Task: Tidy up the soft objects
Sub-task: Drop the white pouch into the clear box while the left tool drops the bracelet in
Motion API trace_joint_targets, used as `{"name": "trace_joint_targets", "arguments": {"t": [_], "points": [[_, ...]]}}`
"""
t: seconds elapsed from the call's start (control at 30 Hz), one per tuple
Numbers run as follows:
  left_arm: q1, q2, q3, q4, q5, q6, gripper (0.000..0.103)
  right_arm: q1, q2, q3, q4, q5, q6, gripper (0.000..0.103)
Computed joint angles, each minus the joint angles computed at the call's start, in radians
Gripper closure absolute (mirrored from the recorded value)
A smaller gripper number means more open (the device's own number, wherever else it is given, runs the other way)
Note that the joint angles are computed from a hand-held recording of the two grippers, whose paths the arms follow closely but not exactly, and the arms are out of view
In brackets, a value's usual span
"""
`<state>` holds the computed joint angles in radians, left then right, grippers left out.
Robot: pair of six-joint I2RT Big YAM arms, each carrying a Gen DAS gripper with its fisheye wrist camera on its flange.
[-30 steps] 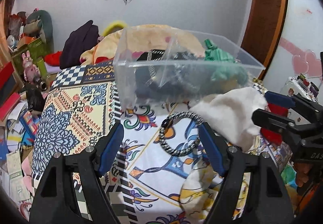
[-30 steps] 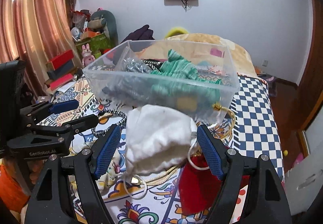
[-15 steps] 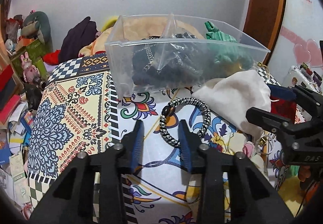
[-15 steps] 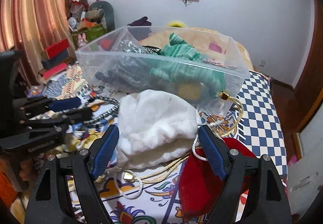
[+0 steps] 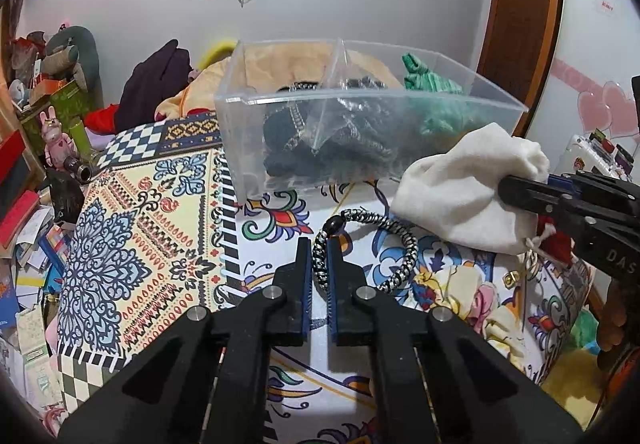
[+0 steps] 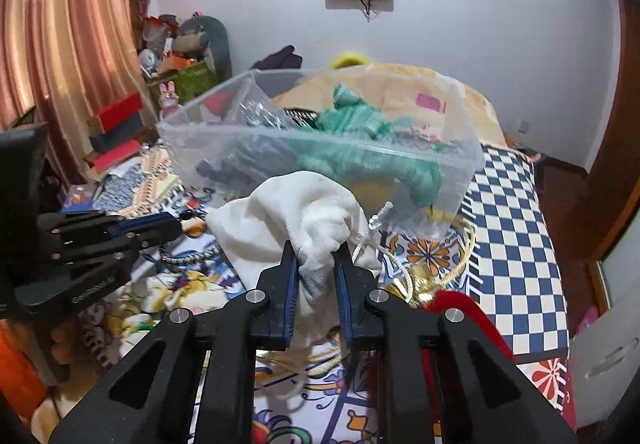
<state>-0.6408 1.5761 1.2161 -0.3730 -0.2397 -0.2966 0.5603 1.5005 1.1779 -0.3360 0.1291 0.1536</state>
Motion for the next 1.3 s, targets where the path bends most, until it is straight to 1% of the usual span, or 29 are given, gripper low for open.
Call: {"name": "trace_joint_targets", "arguments": {"t": [0.1,0.23,0.43,0.5,0.7,0.8,0.9,1.0,1.2,1.3], "points": [[-0.001,-0.02,-0.009,0.012,-0.002,0.0,0.097,-0.003,-0.025,-0.017,0.022,-0.027,-0.002,0.088],[-0.005,-0.05,-0.018,0.034,-0.011,0.006,0.097,0.002,-0.061,-0.033,0.046,-0.023,-0.009,0.088],[-0.005,-0.087,-0.016,0.059,-0.036,0.024,0.097,0.007,-0.092,-0.024,0.075,0.001,-0.017,0.088],[0.0,-0.09,-0.008,0.063,-0.042,0.029,0.097,0.003,-0.098,-0.022,0.086,0.001,-0.019,0.088],[0.015,-0.085,0.032,0.073,-0.058,0.046,0.097,-0.009,-0.102,0.004,0.112,0.041,-0.032,0.088],[0.023,-0.07,0.06,0.075,-0.08,0.056,0.097,-0.022,-0.086,0.032,0.126,0.052,-0.031,0.088],[0.04,-0.05,0.093,0.065,-0.076,0.051,0.097,-0.032,-0.06,0.065,0.134,0.056,-0.029,0.088],[0.052,-0.028,0.125,0.055,-0.095,0.053,0.097,-0.028,-0.037,0.091,0.135,0.074,-0.03,0.088],[0.072,0.031,0.194,0.021,-0.12,0.053,0.097,-0.023,0.026,0.16,0.099,0.079,-0.037,0.088],[0.082,0.059,0.22,0.001,-0.116,0.046,0.097,-0.022,0.059,0.194,0.071,0.077,-0.039,0.088]]}}
